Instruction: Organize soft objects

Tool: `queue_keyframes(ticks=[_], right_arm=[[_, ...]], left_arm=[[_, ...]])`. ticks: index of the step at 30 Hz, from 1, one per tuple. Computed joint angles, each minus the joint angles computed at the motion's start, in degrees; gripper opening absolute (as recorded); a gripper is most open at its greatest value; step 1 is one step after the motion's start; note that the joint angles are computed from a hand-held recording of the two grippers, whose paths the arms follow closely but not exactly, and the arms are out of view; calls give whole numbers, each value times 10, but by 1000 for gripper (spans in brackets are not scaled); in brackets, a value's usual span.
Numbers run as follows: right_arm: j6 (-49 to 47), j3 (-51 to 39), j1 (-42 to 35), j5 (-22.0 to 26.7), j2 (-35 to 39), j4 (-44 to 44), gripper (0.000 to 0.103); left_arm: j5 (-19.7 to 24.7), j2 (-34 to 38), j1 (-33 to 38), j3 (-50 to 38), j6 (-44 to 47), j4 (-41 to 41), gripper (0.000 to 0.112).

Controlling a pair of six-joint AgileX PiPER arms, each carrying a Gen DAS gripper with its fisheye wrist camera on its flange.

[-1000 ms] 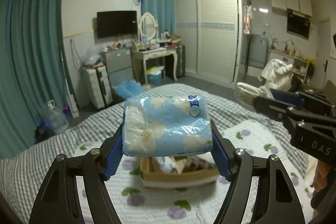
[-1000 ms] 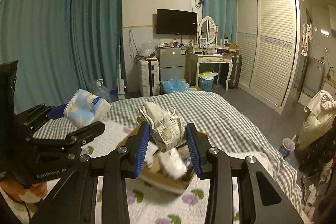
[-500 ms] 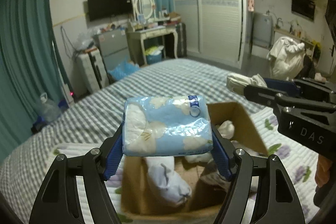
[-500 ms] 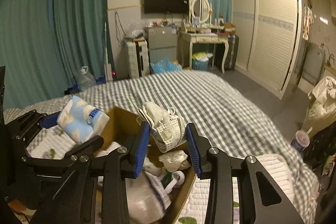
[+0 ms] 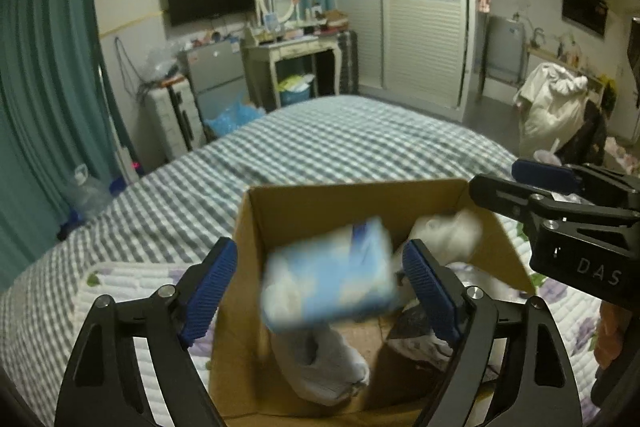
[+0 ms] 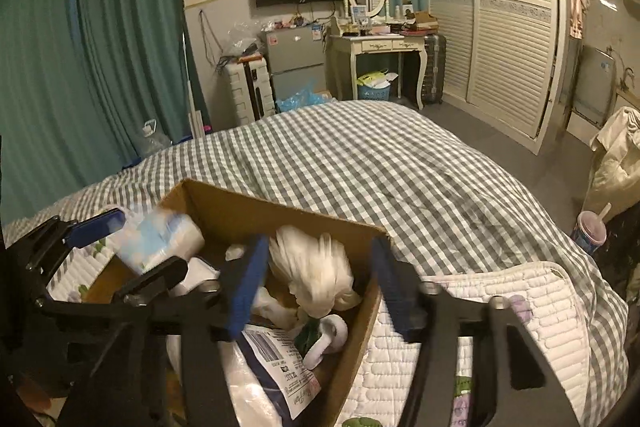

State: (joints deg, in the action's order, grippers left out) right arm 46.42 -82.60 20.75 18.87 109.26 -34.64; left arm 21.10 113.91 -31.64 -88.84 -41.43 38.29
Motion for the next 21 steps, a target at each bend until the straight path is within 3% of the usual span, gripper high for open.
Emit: queue_keyframes(ticks=[5, 9, 16, 19, 21], right_arm=[[60, 33, 19, 26, -58, -57, 57], [74, 43, 57, 87, -136, -79, 57], [122, 24, 209, 281, -292, -189, 57], [152, 7, 329, 400, -336, -272, 62], [166, -3, 407, 473, -347, -320, 66]], left_arm=[[29, -60, -25, 29, -31, 44, 86], [53, -143, -46, 60, -45, 65, 86], [102, -325, -97, 103, -40, 79, 87], [139, -398, -143, 128, -88, 144, 98], [165, -448, -180, 155, -124, 197, 98]])
